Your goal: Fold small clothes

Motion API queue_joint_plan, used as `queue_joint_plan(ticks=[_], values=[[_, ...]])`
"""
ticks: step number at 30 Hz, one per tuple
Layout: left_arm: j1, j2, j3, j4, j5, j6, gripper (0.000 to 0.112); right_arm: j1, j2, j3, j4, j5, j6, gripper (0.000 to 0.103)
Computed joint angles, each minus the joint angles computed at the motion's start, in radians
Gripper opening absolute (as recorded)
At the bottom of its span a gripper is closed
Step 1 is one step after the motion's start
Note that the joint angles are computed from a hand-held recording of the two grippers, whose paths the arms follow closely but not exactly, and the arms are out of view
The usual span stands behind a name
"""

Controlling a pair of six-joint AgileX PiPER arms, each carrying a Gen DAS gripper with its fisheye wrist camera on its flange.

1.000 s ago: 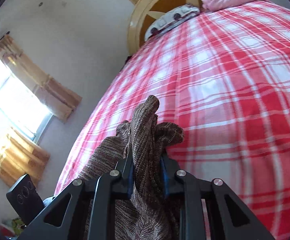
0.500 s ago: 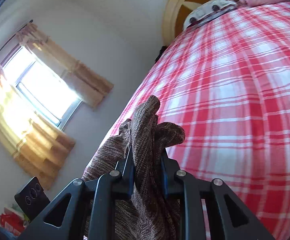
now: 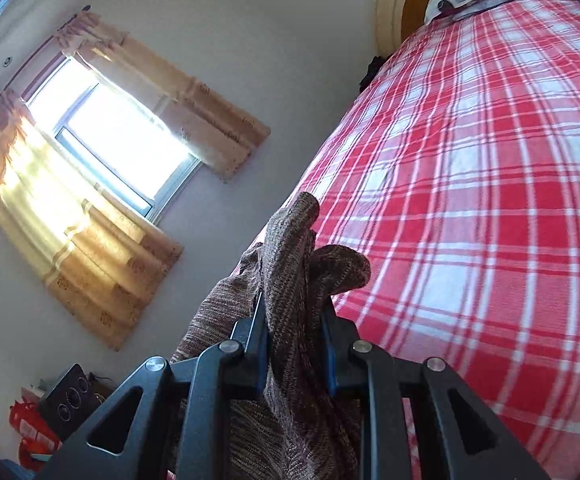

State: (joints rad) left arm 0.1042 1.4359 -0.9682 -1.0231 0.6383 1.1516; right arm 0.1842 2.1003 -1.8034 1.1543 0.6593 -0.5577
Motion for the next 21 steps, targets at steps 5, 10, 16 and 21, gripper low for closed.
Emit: queue_joint_plan(ticks=[5,10,16,21], values=[[0.085,-0.013,0.050,-0.052,0.028,0.066,0.029,0.047,0.109,-0.157,-0.091,0.017,0.121,0.022],[0.144,0.028,0.088,-0.070,0.029,0.096,0.029,0.080,0.242,-0.344,-0.237,0.060,0.293,0.022],[0.160,0.078,0.140,-0.088,0.001,0.110,0.029,0.113,0.368,-0.508,-0.395,0.095,0.461,0.022],[0.155,0.083,0.147,-0.111,-0.004,0.122,0.030,0.137,0.389,-0.555,-0.565,0.108,0.582,0.025]])
